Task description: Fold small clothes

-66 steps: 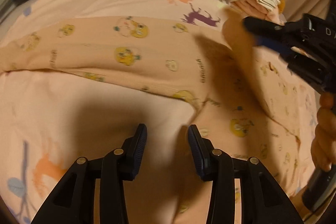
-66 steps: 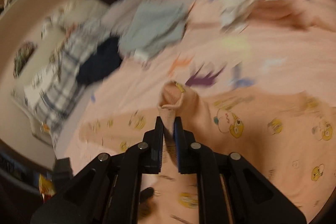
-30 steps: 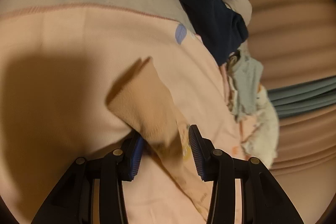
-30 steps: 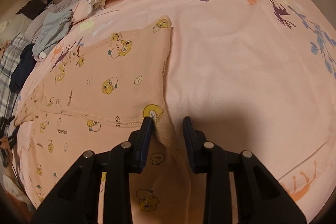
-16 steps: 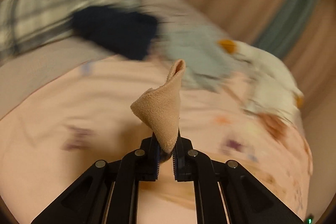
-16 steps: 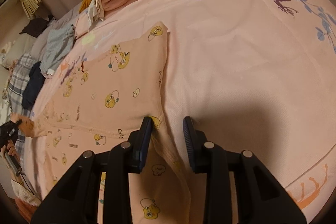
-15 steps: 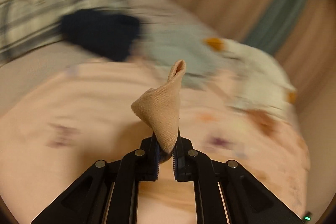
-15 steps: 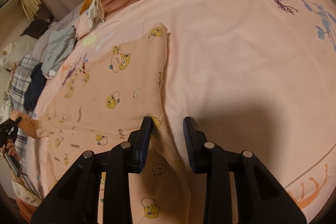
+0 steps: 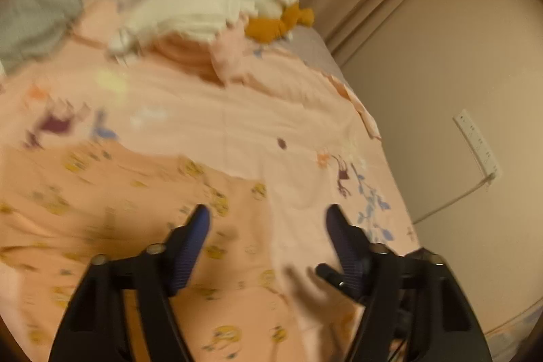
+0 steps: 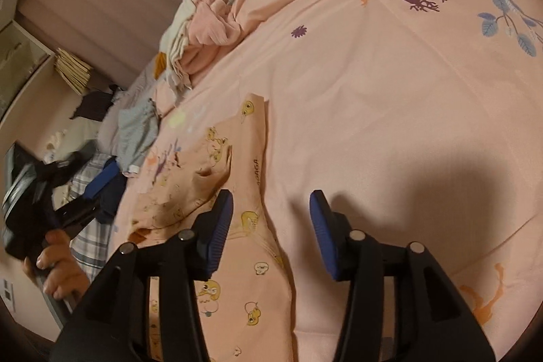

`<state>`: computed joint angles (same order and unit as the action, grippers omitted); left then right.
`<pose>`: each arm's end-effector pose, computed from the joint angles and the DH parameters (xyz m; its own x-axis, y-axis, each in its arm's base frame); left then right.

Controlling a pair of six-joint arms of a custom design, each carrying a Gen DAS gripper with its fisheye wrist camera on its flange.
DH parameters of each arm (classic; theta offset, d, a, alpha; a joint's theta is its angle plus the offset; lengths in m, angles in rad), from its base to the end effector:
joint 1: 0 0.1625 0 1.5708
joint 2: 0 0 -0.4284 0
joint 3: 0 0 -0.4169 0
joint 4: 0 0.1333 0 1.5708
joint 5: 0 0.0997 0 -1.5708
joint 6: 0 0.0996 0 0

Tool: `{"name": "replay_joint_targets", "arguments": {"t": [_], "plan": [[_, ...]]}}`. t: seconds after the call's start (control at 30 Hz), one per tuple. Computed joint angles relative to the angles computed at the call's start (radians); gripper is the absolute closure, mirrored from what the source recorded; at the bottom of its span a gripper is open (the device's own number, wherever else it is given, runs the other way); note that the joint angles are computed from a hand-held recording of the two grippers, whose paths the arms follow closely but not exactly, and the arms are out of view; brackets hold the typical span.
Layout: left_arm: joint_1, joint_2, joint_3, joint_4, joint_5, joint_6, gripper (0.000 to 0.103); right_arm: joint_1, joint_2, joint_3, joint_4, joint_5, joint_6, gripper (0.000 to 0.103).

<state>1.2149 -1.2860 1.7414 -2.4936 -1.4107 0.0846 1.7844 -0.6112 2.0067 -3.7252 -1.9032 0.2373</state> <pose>-0.0790 -0.6407 0.3474 -0.9207 0.3464 -0.1799 0.3903 0.8104 -0.4369 0.2174 -0.5266 -0.0019 -0.9803 0.1852 0.0684 0.0788 0.6847 -0.7245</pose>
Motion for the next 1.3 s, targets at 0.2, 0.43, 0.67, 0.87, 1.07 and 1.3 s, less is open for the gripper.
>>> {"name": "replay_joint_targets", "arguments": {"t": [0.2,0.43,0.67,0.87,1.07,1.3], "plan": [[-0.024,-0.098,0.164,-0.203,0.562,0.175,0.03,-0.025,0.013,-0.025,0.029,0.178,0.02,0.054],[0.139,-0.107,0.208,-0.173,0.713,0.075,0.032,0.022,0.089,-0.208,0.25,0.223,0.051,0.054],[0.186,-0.087,0.175,-0.199,0.682,0.096,0.032,-0.02,0.203,-0.39,0.395,0.245,0.241,0.057],[0.171,0.026,0.132,-0.421,0.805,0.308,0.032,0.032,0.233,-0.459,0.323,0.053,0.15,0.093],[0.179,0.084,0.083,-0.431,0.81,0.227,0.039,0.073,0.16,-0.391,0.245,-0.014,0.038,0.093],[0.18,0.115,0.056,-0.451,0.909,0.116,0.039,0.082,0.126,-0.307,0.297,-0.276,-0.015,0.089]]}}
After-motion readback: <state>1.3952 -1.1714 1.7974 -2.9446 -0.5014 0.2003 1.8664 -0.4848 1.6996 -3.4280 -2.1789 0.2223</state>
